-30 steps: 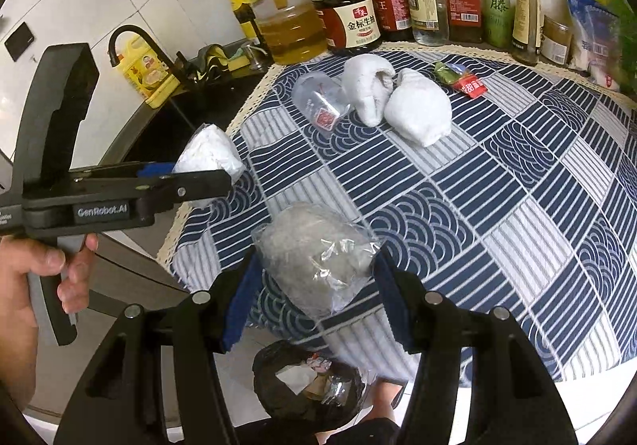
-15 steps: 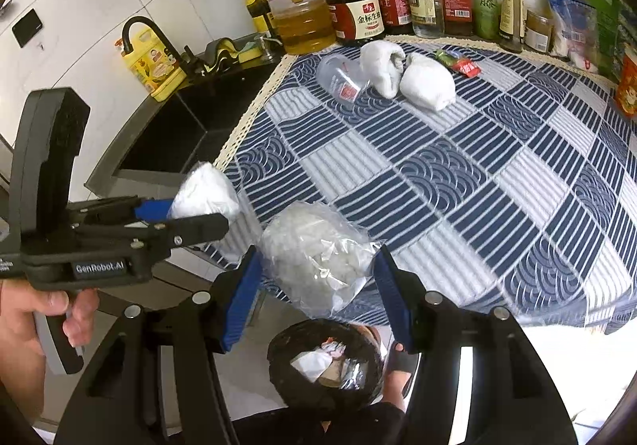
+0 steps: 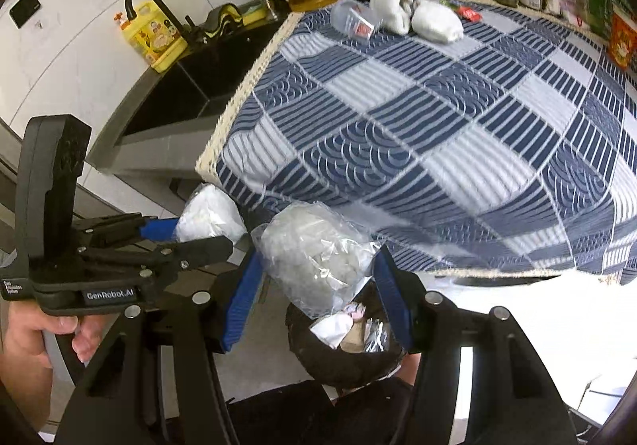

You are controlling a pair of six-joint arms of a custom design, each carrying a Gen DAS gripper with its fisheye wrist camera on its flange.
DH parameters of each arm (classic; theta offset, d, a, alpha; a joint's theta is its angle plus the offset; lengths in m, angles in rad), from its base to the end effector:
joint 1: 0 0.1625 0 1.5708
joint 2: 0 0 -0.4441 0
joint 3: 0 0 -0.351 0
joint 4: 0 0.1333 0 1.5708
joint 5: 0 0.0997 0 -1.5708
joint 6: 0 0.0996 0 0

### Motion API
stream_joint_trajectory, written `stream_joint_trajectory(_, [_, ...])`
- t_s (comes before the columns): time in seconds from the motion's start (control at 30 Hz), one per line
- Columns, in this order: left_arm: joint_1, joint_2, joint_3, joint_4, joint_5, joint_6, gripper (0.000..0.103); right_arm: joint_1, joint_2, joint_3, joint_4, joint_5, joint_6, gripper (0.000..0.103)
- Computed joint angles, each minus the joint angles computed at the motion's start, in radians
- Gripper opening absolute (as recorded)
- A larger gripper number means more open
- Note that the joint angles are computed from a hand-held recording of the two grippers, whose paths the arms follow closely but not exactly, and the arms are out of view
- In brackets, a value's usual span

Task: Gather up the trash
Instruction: 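Lift the plastic bag and tissue and carry both down over the black bin, then open both grippers over the bin, dropping the plastic bag and tissue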

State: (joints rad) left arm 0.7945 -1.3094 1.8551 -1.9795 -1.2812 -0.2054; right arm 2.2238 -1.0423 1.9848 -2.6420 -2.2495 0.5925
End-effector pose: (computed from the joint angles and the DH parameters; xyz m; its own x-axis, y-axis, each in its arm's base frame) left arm -0.2353 -0.4705 0.3012 -0.7842 0.5404 -0.3048 0.5456 0.8346 0.0760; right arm 0.3837 -0.3852 0.1980 -0.8900 0.1007 0.4448 -0.1273 0.8818 -0.4541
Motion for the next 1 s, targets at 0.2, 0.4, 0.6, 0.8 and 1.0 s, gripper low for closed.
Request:
stream_joint_trajectory(0.2, [0.012, -0.026, 0.060, 0.006, -0.027, -0.021, 0.052, -0.001, 0.007, 0.041, 0.000, 0.029, 0.054, 0.058])
stream_joint_trajectory(0.4, [0.033, -0.040, 0.118, 0.013, -0.051, -0.052, 0.052, -0.016, 0.020, 0.090, -0.017, 0.061, 0.097, 0.058])
stream_joint_trajectory(0.6, [0.037, -0.049, 0.168, 0.025, -0.066, -0.071, 0.052, -0.049, 0.025, 0.133, -0.037, 0.111, 0.117, 0.058])
stream_joint_trajectory(0.8, [0.050, -0.044, 0.211, 0.016, -0.077, -0.094, 0.052, -0.098, 0.031, 0.163, -0.070, 0.161, 0.122, 0.058])
stream_joint_trajectory(1.0, [0.073, -0.028, 0.238, 0.020, -0.099, -0.113, 0.052, -0.135, 0.048, 0.172, -0.082, 0.194, 0.115, 0.058])
